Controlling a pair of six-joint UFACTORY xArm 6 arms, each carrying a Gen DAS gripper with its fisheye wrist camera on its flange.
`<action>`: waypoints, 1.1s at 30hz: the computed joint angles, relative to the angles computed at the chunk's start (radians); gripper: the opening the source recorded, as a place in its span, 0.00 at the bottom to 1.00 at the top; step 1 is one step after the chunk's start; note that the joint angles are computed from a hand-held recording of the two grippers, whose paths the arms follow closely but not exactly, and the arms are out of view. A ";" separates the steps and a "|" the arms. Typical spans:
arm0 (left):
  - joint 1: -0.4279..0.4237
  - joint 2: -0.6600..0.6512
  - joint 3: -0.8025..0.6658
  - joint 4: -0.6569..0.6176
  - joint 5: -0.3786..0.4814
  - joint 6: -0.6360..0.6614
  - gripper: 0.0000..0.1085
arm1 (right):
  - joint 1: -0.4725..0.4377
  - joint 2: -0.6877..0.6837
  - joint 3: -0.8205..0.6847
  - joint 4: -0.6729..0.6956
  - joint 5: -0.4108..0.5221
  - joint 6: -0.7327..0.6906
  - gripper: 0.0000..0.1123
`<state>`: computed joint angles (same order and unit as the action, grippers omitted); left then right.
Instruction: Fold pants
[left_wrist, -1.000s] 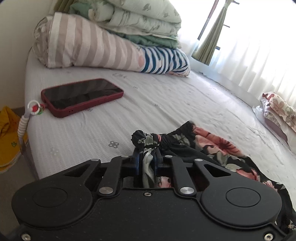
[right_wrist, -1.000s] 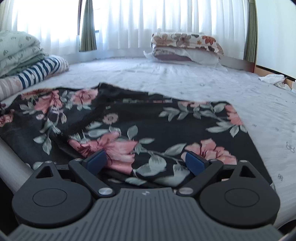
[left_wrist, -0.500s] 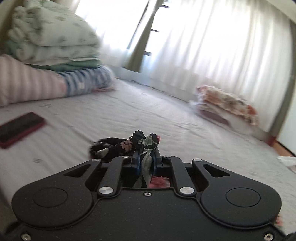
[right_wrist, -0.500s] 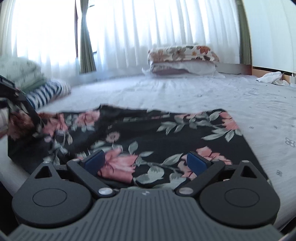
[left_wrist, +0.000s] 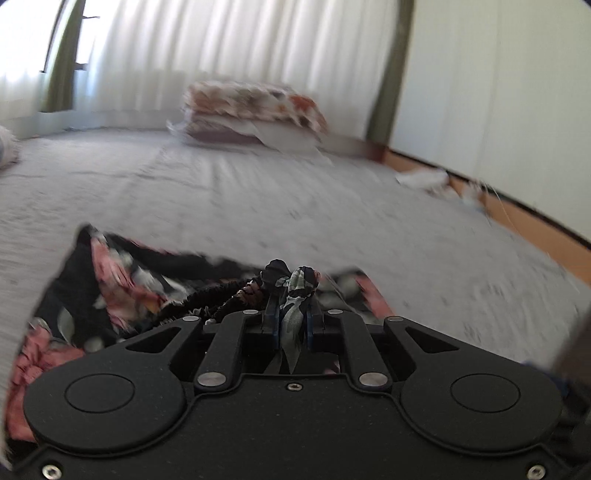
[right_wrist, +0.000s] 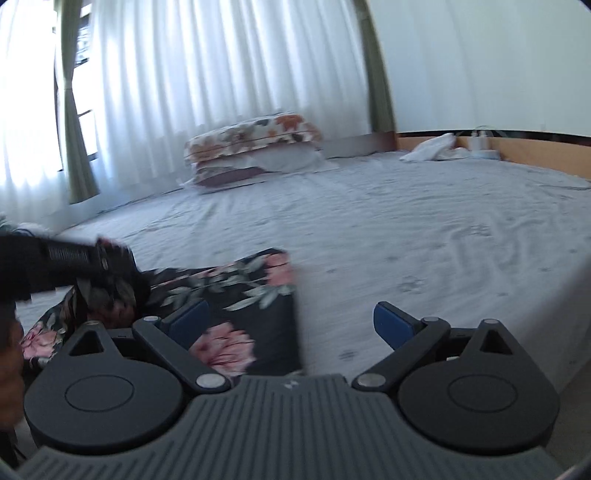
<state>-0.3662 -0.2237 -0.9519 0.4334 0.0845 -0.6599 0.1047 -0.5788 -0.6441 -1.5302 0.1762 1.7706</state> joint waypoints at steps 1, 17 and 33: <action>-0.028 0.017 -0.010 -0.017 0.015 0.026 0.11 | -0.013 -0.017 0.011 0.013 0.007 -0.017 0.90; -0.102 -0.157 0.159 -0.168 0.082 0.352 0.70 | -0.091 -0.012 0.020 0.107 -0.061 -0.116 0.90; 0.164 -0.340 0.251 0.248 0.415 -0.100 0.47 | 0.132 0.313 -0.186 0.474 -0.029 -0.642 0.88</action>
